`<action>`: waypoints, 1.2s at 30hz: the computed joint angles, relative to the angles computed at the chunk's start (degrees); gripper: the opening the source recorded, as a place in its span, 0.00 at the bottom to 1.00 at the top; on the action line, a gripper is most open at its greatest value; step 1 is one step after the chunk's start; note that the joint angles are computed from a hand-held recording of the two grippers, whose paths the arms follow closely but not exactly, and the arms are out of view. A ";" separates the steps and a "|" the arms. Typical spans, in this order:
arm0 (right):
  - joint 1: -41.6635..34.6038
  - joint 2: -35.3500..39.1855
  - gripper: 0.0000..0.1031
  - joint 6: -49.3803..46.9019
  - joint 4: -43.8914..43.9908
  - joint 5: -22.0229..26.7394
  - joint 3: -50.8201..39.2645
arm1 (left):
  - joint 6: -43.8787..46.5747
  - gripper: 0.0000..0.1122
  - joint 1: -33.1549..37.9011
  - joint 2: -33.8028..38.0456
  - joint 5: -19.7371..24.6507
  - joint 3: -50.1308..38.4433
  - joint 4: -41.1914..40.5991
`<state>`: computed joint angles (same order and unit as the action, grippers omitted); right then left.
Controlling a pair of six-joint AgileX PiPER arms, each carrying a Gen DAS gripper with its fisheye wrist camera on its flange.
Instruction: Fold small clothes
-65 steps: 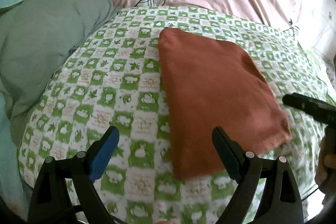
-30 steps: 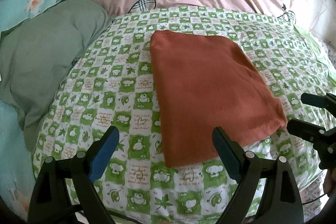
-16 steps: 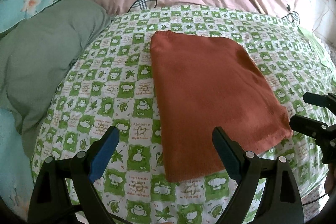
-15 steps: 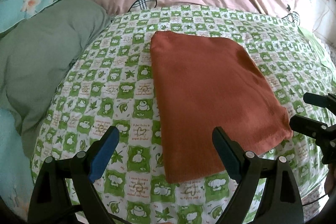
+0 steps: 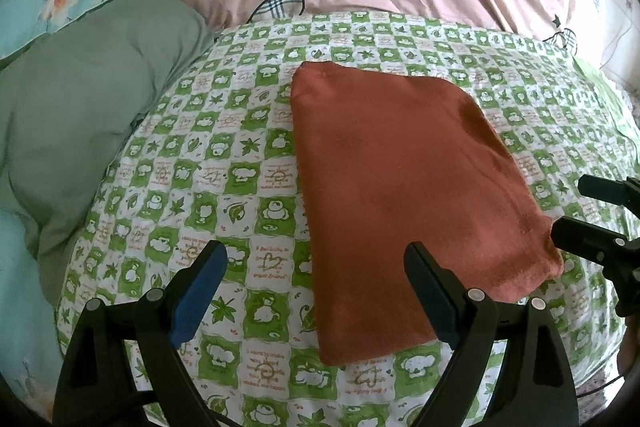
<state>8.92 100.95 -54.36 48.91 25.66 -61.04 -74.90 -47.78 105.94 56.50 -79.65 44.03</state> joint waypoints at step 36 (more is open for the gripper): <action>0.90 1.10 0.96 2.87 -2.40 -0.75 1.02 | -1.15 0.81 -0.86 -0.25 -0.34 1.78 -0.19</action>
<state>9.82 102.05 -51.50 46.50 24.91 -60.02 -76.05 -48.64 105.69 56.15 -77.87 43.84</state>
